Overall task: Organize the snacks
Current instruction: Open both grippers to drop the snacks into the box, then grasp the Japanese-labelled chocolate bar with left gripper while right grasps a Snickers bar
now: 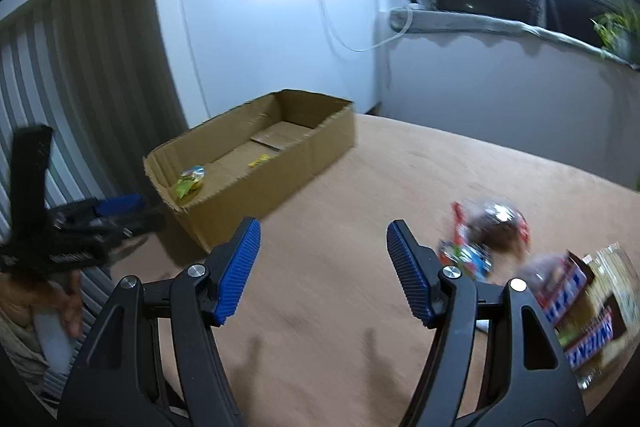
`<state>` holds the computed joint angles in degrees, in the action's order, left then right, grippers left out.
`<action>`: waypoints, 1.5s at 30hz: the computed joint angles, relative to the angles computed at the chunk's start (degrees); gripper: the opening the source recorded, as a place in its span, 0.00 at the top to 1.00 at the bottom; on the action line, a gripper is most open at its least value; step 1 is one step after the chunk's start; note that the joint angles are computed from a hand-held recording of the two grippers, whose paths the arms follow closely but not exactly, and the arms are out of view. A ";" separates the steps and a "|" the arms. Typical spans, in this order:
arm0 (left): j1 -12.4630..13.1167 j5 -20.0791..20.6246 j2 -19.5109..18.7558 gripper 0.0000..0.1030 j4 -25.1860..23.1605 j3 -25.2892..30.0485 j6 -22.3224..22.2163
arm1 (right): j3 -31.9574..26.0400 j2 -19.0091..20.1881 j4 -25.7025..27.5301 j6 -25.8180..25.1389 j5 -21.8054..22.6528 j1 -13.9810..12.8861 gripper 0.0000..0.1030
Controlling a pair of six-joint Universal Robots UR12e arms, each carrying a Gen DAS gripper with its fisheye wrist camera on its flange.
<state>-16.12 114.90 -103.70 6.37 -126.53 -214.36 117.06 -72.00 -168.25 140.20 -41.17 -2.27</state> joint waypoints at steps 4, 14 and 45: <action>0.00 -2.46 -2.33 0.31 -0.52 2.29 1.33 | 0.83 -0.49 -2.73 1.80 0.44 -2.52 0.33; -1.85 -6.53 -3.35 0.31 -5.06 4.76 0.00 | 2.64 -0.52 -6.92 6.35 -2.18 -10.05 0.26; -4.58 -26.54 -14.97 0.39 -1.68 24.65 19.11 | -5.76 6.47 8.52 4.28 3.98 -12.39 0.52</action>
